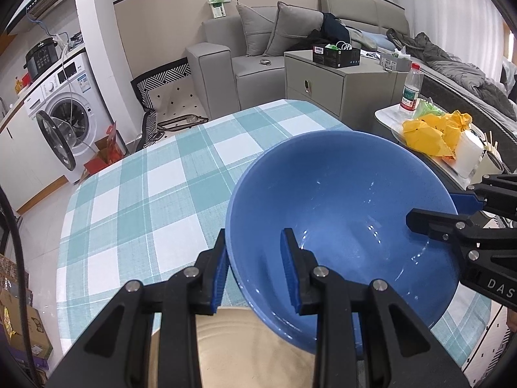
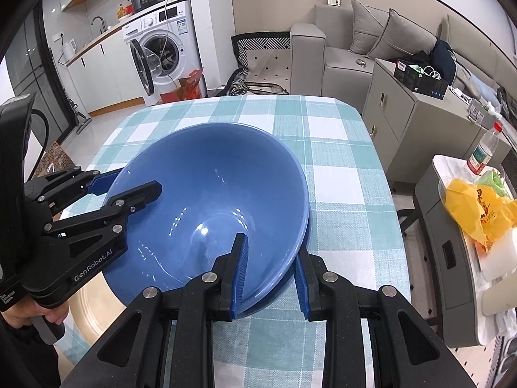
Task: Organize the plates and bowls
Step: 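Carry the large light-blue bowl with both grippers over the cream plates, then lower the large bowl with both grippers toward the cream plates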
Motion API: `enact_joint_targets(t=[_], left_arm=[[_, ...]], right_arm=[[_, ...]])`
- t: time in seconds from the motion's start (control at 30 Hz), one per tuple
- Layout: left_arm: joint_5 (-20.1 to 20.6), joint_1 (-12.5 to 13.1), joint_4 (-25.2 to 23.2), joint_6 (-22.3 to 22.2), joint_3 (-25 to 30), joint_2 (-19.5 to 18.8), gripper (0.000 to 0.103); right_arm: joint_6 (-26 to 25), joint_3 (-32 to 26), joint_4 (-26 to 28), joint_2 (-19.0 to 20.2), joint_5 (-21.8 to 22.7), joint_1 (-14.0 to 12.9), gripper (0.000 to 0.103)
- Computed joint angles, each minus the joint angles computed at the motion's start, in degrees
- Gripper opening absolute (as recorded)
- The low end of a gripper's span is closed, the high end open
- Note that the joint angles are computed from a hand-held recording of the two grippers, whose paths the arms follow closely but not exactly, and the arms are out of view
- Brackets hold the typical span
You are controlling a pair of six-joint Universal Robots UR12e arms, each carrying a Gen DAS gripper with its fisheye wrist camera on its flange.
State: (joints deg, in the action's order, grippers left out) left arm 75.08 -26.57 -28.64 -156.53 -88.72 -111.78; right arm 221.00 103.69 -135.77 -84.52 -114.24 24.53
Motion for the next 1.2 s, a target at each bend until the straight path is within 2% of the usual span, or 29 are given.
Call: enact_joint_targets(t=[0.53, 1.2], left_arm=[[4.0, -1.3, 2.3, 1.4, -0.5, -0.8, 0.029], [4.9, -1.7, 3.1, 2.4, -1.1, -0.9, 0.029]], right_arm=[[1.1, -1.2, 3.7, 1.2, -0.9, 0.0, 0.027], [2.9, -3.3, 10.3, 3.2, -8.7, 2.1, 0.029]])
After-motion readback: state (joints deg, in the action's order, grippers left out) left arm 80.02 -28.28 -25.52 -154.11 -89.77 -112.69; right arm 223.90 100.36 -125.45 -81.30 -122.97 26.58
